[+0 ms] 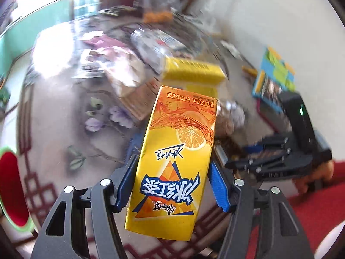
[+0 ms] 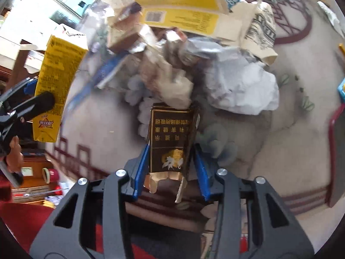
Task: Collect trash
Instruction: 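Grasp the yellow iced tea carton with the left gripper while the right grasps a brown cigarette pack, then carry the iced tea carton to the red bucket and open the left gripper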
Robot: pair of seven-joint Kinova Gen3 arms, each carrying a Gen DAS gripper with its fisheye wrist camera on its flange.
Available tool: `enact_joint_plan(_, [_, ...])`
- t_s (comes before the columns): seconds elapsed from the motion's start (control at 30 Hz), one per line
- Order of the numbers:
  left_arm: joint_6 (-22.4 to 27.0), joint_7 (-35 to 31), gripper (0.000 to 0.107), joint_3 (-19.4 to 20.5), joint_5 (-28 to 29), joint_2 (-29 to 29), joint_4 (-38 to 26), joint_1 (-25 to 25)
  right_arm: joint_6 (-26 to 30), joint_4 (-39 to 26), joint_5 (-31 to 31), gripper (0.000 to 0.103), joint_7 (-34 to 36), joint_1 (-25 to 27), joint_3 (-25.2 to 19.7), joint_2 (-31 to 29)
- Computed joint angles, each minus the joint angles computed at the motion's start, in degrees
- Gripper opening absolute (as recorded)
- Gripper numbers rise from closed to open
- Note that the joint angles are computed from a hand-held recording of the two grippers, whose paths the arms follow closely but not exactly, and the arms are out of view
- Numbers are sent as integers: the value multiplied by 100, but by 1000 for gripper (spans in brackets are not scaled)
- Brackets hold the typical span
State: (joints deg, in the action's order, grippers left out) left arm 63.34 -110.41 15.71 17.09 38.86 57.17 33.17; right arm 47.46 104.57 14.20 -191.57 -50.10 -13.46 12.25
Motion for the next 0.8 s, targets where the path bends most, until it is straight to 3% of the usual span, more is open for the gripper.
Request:
enact_joint_plan(0.1, [-353,424,60,-123,204,-213,318,-161,5,-210,48,40,188,40,3,19])
enact_joint_plan(0.3, [-1212,989,60,-228,-11,-553,891,-288,87,-959,236,40,701,48,116,327])
enact_joint_plan(0.57, [-1341,1216,60,-297,-128,-706,1056,-835,217,-2096,677,40,1452,-160,508,1066])
enact_joint_plan(0.8, [-1543,1334,60,-401,-151,-789,1209,-1295,-12,-2903,488,40,2072,40,767,1431])
